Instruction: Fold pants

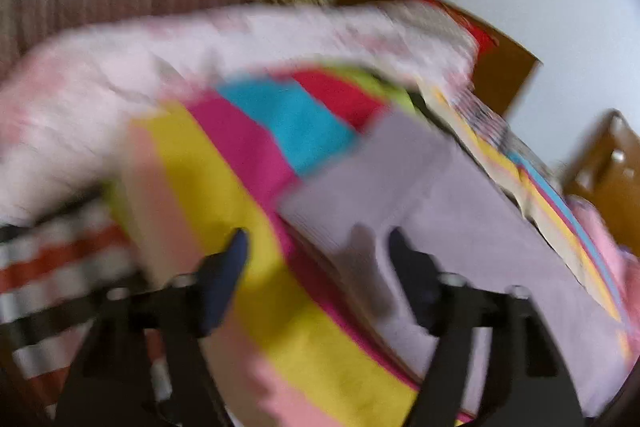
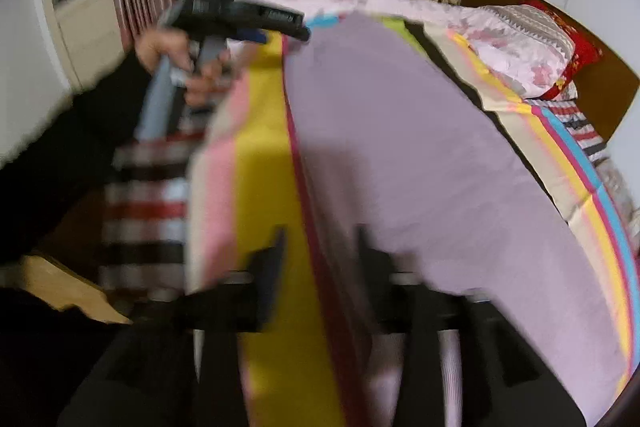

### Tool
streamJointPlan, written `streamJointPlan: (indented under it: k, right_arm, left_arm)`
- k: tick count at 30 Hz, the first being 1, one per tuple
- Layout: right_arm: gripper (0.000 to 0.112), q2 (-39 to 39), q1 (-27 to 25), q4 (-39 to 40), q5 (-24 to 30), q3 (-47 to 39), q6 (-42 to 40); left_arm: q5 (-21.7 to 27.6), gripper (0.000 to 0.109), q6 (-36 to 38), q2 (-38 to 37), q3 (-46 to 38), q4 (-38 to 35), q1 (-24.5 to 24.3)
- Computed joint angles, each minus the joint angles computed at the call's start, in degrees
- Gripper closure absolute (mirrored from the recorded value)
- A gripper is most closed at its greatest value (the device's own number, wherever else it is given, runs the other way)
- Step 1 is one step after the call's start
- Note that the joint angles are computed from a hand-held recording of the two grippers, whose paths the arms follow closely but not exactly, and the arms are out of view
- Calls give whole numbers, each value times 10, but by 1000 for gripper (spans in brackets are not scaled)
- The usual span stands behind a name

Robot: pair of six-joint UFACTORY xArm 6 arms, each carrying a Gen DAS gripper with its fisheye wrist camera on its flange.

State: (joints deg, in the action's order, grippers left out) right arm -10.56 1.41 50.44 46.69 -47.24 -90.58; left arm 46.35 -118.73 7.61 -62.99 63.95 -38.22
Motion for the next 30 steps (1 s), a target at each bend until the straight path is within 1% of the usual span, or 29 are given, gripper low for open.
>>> streamJointPlan:
  k: [1, 2, 3, 4, 5, 6, 9, 10, 12, 13, 14, 15, 16, 17, 18, 19, 20, 21, 23, 25, 26, 27, 28, 30]
  right_arm:
    - [62, -6, -23, 20, 25, -4, -1]
    - [62, -11, -47, 37, 50, -9, 4]
    - [62, -17, -78, 62, 63, -11, 12]
    - [62, -18, -92, 73, 57, -11, 20]
    - [62, -18, -104, 79, 35, -10, 31]
    - [62, -15, -111, 74, -7, -6, 49]
    - [63, -13, -110, 29, -83, 10, 101]
    - [63, -17, -110, 24, -88, 15, 105]
    - [63, -29, -104, 16, -93, 34, 104]
    - [63, -31, -99, 10, -96, 40, 108]
    - [63, -32, -96, -15, -88, 45, 125]
    - [63, -27, -90, -54, -74, 53, 138]
    - [63, -25, -86, -70, -84, 64, 129]
    - [63, -38, -94, -61, -75, 70, 112]
    - [63, -33, -113, -48, -43, 63, 116]
    - [63, -30, -129, -55, -14, 54, 124]
    - [64, -32, -143, -63, 3, 50, 128]
    - [65, -38, -154, -73, 12, 50, 136]
    - [65, -41, -181, -73, 17, 44, 147]
    - [64, -46, -217, -48, -14, 44, 161]
    - [62, -42, -222, -39, -39, 44, 170]
    - [57, -42, -234, -41, -88, 51, 193]
    - [57, -37, -240, -60, -133, 57, 218]
    - [56, -16, -265, -124, -186, 66, 258]
  left_arm:
    - [27, 29, -15, -18, 3, 27, -24]
    - [31, 26, -21, -24, 0, 41, -38]
    - [10, 23, -23, -27, -1, 55, -42]
    - [-35, 22, -8, -18, -16, 67, -48]
    - [-94, 22, 13, -7, -25, 70, -40]
    - [-138, 22, 44, 16, -46, 61, -39]
    - [-200, 22, 122, 81, -103, 12, -47]
    - [-211, 22, 145, 97, -115, -5, -50]
    - [-201, 22, 201, 128, -144, -50, -61]
    - [-184, 22, 246, 147, -163, -81, -70]
    - [-161, 22, 292, 163, -180, -109, -77]
    - [-114, 23, 344, 183, -204, -134, -90]
    - [-79, 23, 382, 195, -223, -134, -101]
    - [-69, 21, 396, 198, -226, -140, -102]
    - [-83, 18, 397, 194, -218, -151, -95]
    - [-95, 15, 395, 191, -211, -164, -90]
    - [-109, 12, 403, 187, -202, -184, -81]
    - [-111, 12, 412, 186, -200, -193, -78]
    - [-92, 12, 424, 189, -210, -200, -82]
    - [-58, 12, 428, 192, -228, -212, -93]
    - [-42, 13, 427, 196, -238, -215, -98]
    - [-27, 13, 424, 200, -250, -214, -103]
    - [-16, 13, 427, 205, -262, -216, -109]
    - [11, 12, 450, 227, -297, -226, -119]
